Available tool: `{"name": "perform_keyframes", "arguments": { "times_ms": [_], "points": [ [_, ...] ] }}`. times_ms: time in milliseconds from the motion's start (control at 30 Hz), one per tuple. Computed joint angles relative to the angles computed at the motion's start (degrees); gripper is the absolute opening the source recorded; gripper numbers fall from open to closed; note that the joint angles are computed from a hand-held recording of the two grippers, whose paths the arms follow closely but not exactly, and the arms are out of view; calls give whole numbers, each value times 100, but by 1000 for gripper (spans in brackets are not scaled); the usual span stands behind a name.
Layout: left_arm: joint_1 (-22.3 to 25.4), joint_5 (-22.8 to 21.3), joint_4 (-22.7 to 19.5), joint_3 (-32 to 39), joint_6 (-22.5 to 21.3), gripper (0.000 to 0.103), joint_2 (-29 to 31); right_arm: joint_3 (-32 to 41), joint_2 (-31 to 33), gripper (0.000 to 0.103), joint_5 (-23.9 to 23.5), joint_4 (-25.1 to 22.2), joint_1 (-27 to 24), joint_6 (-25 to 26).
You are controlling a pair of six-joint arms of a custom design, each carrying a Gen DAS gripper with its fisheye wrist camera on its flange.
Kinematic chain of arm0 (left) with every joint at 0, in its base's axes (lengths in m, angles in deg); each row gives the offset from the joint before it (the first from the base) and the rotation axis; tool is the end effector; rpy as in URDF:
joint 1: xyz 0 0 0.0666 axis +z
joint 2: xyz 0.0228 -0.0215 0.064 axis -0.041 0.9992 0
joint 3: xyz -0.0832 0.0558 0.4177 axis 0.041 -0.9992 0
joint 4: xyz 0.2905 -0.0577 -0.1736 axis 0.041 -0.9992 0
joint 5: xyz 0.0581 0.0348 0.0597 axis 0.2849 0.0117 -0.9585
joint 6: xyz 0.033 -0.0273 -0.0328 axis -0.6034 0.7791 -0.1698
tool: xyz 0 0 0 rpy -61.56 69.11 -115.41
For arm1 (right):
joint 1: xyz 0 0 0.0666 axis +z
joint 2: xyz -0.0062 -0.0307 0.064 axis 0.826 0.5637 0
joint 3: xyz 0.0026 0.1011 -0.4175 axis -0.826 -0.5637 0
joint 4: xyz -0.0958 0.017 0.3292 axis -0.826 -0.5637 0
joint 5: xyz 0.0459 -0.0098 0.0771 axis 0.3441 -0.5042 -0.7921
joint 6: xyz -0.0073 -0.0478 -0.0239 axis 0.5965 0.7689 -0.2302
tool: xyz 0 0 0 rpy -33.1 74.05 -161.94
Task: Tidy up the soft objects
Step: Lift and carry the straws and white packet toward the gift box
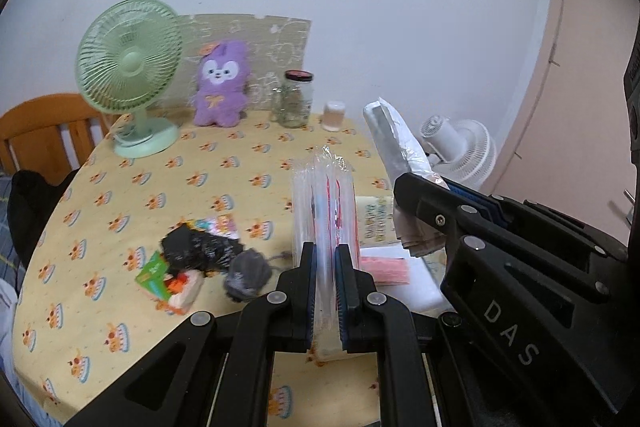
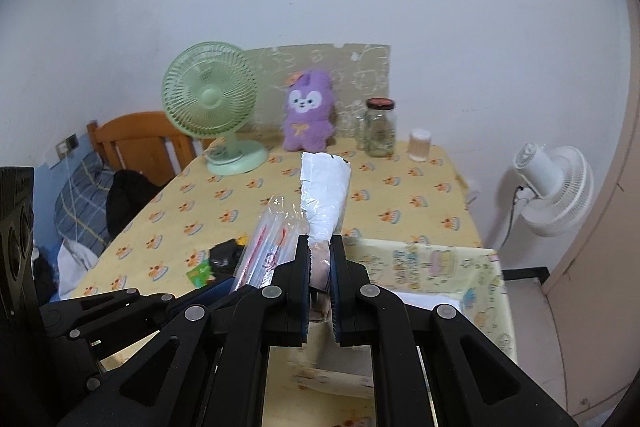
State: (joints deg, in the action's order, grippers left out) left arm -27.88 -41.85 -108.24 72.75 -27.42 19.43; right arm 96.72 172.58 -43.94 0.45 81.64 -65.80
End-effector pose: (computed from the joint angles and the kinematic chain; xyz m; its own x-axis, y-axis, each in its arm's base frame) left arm 0.4308 -0.2142 0.6108 -0.6032 0.2016 -0.7717 0.5180 0.8347 -0.1868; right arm 0.3985 0.1774 0.6362 -0.5540 0.1017 -0.8263 0.0967 0.9937 0.0574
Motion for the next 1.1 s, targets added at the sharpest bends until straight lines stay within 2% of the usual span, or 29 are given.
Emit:
{"name": "perform_keyframes", "arguments": {
  "times_ms": [467, 1100],
  "points": [
    [-550, -86, -231, 406, -54, 6, 391, -649, -485, 11, 5, 51, -539, -227],
    [-691, -168, -469, 586, -42, 6, 686, -974, -535, 11, -128, 41, -878, -330]
  ]
}}
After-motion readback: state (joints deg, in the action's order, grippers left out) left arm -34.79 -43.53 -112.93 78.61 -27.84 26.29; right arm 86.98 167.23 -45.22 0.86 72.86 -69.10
